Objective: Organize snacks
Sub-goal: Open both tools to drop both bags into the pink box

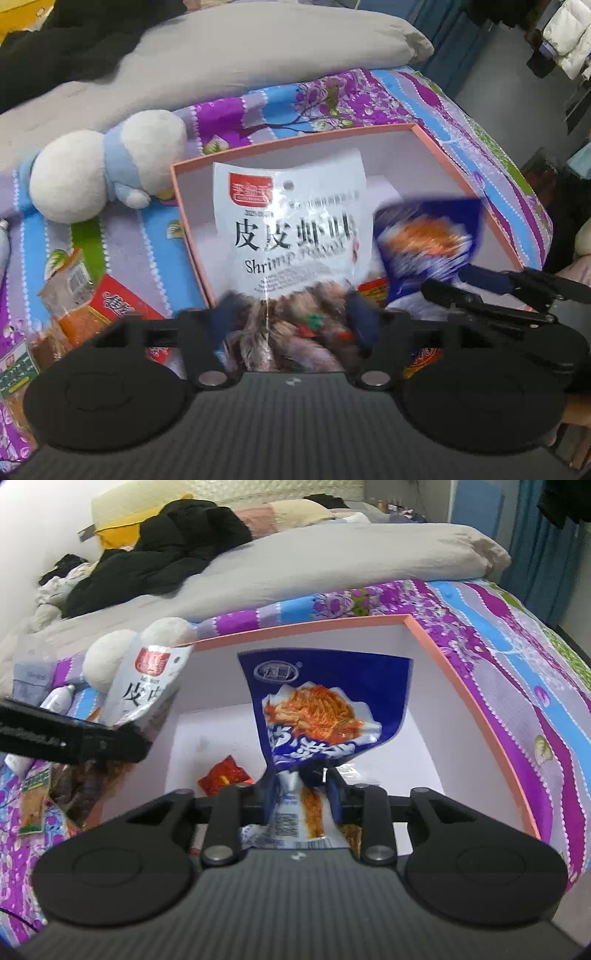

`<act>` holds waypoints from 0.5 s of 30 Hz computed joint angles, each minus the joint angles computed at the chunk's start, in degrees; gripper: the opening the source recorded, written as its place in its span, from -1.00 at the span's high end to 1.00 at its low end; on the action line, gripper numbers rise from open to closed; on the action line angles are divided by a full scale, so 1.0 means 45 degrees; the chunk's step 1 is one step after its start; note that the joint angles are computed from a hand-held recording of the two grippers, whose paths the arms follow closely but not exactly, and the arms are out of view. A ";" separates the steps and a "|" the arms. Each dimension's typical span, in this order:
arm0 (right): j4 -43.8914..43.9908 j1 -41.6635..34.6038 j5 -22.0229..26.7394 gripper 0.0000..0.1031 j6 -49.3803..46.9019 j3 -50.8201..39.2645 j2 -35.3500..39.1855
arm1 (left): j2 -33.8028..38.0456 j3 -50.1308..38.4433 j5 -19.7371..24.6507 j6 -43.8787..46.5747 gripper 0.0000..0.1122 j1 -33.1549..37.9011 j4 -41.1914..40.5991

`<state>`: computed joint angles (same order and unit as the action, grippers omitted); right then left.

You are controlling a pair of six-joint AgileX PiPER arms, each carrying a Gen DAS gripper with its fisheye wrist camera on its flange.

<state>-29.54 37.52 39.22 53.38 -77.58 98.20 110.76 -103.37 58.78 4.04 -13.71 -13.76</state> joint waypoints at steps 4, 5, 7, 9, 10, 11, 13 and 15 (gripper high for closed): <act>-0.0094 -0.0009 -0.0319 -0.16 0.0263 0.0249 -0.0200 | -0.0551 0.0680 -0.0616 0.0208 -0.37 0.0209 -0.0346; -0.0180 0.0049 -0.0345 -0.16 0.0358 0.0304 -0.0249 | -0.0761 0.0918 -0.0787 0.0165 -0.37 0.0229 -0.0331; -0.0408 0.0145 -0.0367 -0.16 0.0544 0.0377 -0.0313 | -0.1115 0.1304 -0.1111 0.0133 -0.37 0.0239 -0.0259; -0.0687 0.0232 -0.0446 -0.16 0.0861 0.0530 -0.0443 | -0.1617 0.1844 -0.1514 0.0206 -0.37 0.0239 -0.0210; -0.0818 0.0291 -0.0498 -0.16 0.1040 0.0618 -0.0534 | -0.1850 0.2093 -0.1706 0.0268 -0.37 0.0240 -0.0192; -0.1008 0.0355 -0.0553 -0.16 0.1260 0.0722 -0.0628 | -0.2117 0.2357 -0.1895 0.0296 -0.37 0.0234 -0.0163; -0.1463 0.0559 -0.0656 -0.16 0.1832 0.0946 -0.0835 | -0.2649 0.2910 -0.2260 0.0287 -0.37 0.0232 -0.0083; -0.1741 0.0711 -0.0764 -0.16 0.2261 0.1120 -0.1001 | -0.3148 0.3435 -0.2563 0.0492 -0.37 0.0277 -0.0173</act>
<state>-37.38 40.72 35.79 63.56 -72.54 93.70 96.60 -87.91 47.25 6.25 -12.46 -14.54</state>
